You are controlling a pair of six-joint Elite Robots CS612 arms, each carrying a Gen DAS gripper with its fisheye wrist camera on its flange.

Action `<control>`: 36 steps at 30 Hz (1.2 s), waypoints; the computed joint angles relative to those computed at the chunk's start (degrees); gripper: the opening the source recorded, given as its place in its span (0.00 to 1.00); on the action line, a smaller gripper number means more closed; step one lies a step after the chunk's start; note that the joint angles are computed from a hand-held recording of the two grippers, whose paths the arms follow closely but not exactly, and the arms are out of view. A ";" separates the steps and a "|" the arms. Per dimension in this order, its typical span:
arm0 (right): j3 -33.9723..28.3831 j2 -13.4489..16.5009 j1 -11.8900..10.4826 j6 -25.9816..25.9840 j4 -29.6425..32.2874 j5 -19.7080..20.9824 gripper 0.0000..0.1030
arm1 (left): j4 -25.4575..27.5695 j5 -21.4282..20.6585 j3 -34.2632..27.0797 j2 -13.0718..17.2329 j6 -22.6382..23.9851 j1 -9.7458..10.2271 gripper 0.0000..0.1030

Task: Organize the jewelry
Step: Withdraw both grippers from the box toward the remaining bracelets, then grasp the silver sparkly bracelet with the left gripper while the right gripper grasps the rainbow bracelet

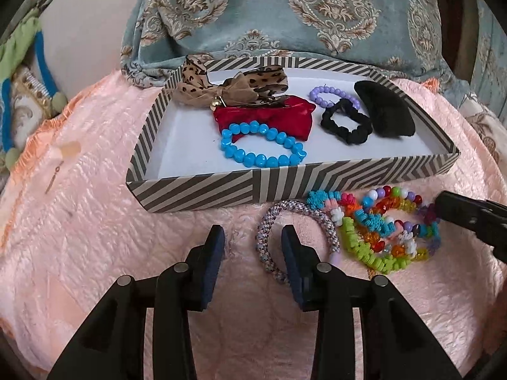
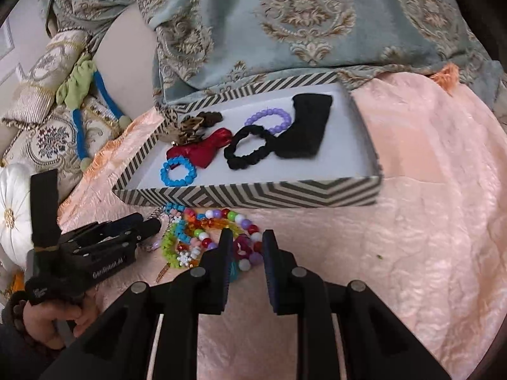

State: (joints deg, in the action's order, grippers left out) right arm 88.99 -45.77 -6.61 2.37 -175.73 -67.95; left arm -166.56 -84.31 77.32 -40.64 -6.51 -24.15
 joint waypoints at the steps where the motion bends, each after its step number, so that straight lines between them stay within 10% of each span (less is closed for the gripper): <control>1: -0.69 0.40 0.13 -0.39 1.19 0.34 0.20 | -0.01 -0.19 0.00 0.01 -0.04 0.05 0.19; 8: -1.10 0.08 1.87 -8.31 3.70 -3.84 0.17 | -0.62 -1.20 0.21 -0.06 1.46 -0.04 0.00; 21: 3.22 -2.76 -1.24 2.09 -5.24 1.90 0.03 | -0.92 -2.44 1.16 -0.97 -0.95 0.53 0.00; 31: 0.59 -1.13 1.34 -3.62 0.56 -2.69 0.32 | 0.07 -1.55 0.88 -0.76 -0.76 0.34 0.00; 36: -1.13 -0.42 2.33 -7.53 7.43 -6.03 0.31 | 0.13 -1.43 0.88 -0.76 -0.73 0.32 0.00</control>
State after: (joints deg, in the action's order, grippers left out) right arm 87.86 -46.20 -4.28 -5.16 -168.30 -73.98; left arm -166.43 -85.74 78.19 -41.40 -7.25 -23.84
